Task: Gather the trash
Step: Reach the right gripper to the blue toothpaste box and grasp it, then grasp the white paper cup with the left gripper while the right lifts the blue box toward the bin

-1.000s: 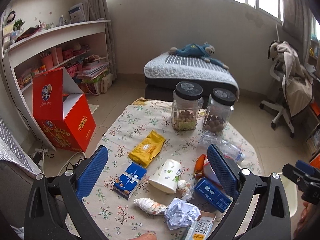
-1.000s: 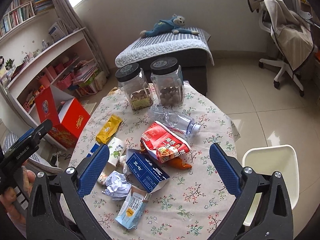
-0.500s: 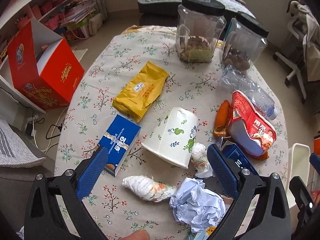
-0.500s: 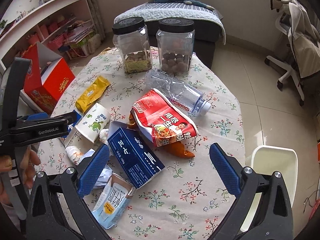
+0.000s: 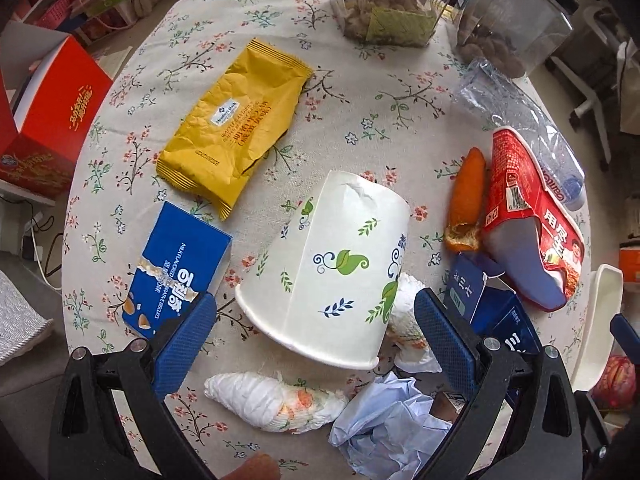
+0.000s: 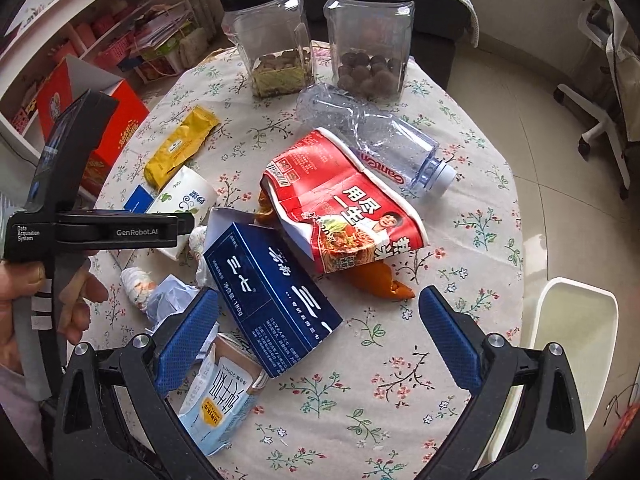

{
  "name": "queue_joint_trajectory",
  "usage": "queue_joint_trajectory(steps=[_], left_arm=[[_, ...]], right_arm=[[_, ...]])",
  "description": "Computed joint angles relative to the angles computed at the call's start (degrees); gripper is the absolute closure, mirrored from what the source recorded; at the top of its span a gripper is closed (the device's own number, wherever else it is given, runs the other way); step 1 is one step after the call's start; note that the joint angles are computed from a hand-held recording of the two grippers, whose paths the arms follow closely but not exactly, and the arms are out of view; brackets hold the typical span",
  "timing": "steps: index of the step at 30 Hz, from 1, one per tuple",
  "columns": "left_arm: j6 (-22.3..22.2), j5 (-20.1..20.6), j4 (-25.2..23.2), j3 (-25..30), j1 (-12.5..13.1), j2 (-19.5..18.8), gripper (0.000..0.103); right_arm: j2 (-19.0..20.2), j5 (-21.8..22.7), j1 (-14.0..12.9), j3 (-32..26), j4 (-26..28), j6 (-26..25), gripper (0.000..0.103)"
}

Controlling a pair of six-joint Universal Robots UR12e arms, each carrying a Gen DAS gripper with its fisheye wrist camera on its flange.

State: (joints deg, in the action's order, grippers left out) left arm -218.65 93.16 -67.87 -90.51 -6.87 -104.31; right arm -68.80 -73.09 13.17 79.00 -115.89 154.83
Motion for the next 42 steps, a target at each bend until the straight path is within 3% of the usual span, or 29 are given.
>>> queue_joint_trajectory(steps=[7, 10, 12, 15, 21, 26, 33, 42], left_arm=[[-0.19, 0.81, 2.35, -0.78, -0.06, 0.42, 0.009], [0.82, -0.12, 2.03, -0.85, 0.28, 0.21, 0.022], [1.67, 0.51, 2.54, -1.02, 0.16, 0.16, 0.023], [1.97, 0.75, 4.91, -1.52, 0.06, 0.85, 0.033], [1.01, 1.97, 9.41, -3.29, 0.29, 3.47, 0.037], [-0.09, 2.49, 12.9, -4.15, -0.62, 4.51, 0.037], [-0.91, 3.6, 16.84, -5.35, -1.04, 5.7, 0.037], [-2.62, 7.43, 22.19, -6.34, -1.8, 6.74, 0.037]], right_arm=[[0.92, 0.04, 1.46, -0.69, 1.56, -4.16, 0.007], [1.33, -2.04, 2.32, -0.58, 1.55, -5.72, 0.008], [1.63, -3.09, 2.73, -0.65, 1.72, -6.64, 0.01], [2.09, -3.82, 3.05, -0.89, 2.3, -7.45, 0.014], [2.74, -5.21, 3.85, -1.19, 3.79, -9.66, 0.032], [3.31, -5.55, 4.26, -1.53, 4.55, -10.63, 0.058], [2.41, 0.44, 2.72, -1.79, 4.73, -8.88, 0.064], [0.05, 7.16, 0.42, 0.97, -7.61, -3.26, 0.064]])
